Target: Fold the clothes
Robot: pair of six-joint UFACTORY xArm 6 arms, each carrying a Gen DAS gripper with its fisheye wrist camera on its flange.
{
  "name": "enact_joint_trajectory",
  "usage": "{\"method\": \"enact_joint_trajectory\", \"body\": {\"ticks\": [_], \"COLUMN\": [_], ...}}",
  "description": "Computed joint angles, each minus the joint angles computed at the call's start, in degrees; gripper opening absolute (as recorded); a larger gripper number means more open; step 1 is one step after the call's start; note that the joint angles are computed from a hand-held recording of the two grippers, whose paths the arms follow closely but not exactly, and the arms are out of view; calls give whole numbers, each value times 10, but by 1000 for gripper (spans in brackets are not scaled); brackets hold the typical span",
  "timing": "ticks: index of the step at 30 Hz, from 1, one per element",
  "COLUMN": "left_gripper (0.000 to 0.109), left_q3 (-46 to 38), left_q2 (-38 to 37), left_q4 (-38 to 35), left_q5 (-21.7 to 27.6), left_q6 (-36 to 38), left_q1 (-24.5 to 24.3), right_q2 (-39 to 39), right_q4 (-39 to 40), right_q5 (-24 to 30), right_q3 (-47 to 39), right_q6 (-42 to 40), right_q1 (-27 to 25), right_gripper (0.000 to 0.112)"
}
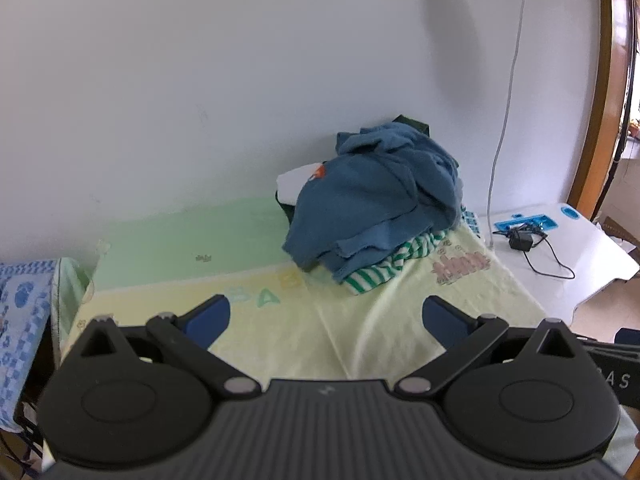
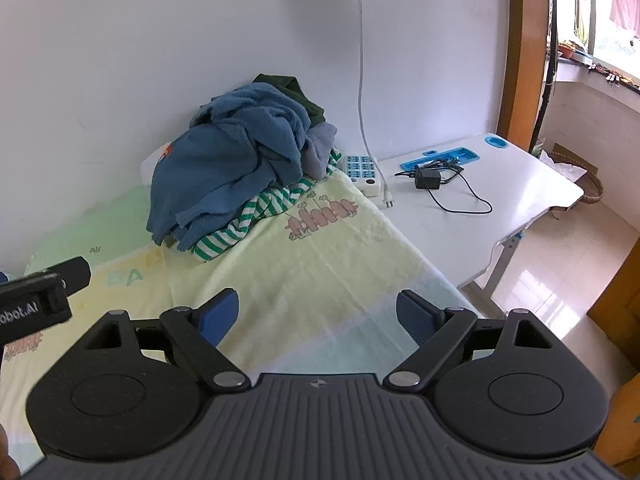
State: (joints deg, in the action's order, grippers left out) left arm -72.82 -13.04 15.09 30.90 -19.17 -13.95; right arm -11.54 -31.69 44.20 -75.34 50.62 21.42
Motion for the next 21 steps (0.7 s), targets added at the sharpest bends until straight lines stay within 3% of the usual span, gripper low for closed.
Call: {"method": "enact_joint_trajectory", "body": {"ticks": [3,6,7,11,21], "left_gripper": [102,102,102,102,102], "left_q3": [8,23,6,36,45], "left_q2": [-2,-2,14,-3,-9], "left_q4": [-26,-97,-94,-39,-64], "left_q5": [-12,-26,-13,-35,-28], "left_q6": [7,64,70,49,91], "left_q1": [5,30,34,37,53], "right_q2": [1,12,20,43,75], "right_q4": [4,-15,-28,-31,-37], "right_q5": [-8,3,10,41,60], "right_q3": [-1,-9,-16,-42,-73], "right_q6": [-5,5,13,20,40], "right_q1": [-2,15,24,48,73], "right_gripper": [89,89,89,89,89]}}
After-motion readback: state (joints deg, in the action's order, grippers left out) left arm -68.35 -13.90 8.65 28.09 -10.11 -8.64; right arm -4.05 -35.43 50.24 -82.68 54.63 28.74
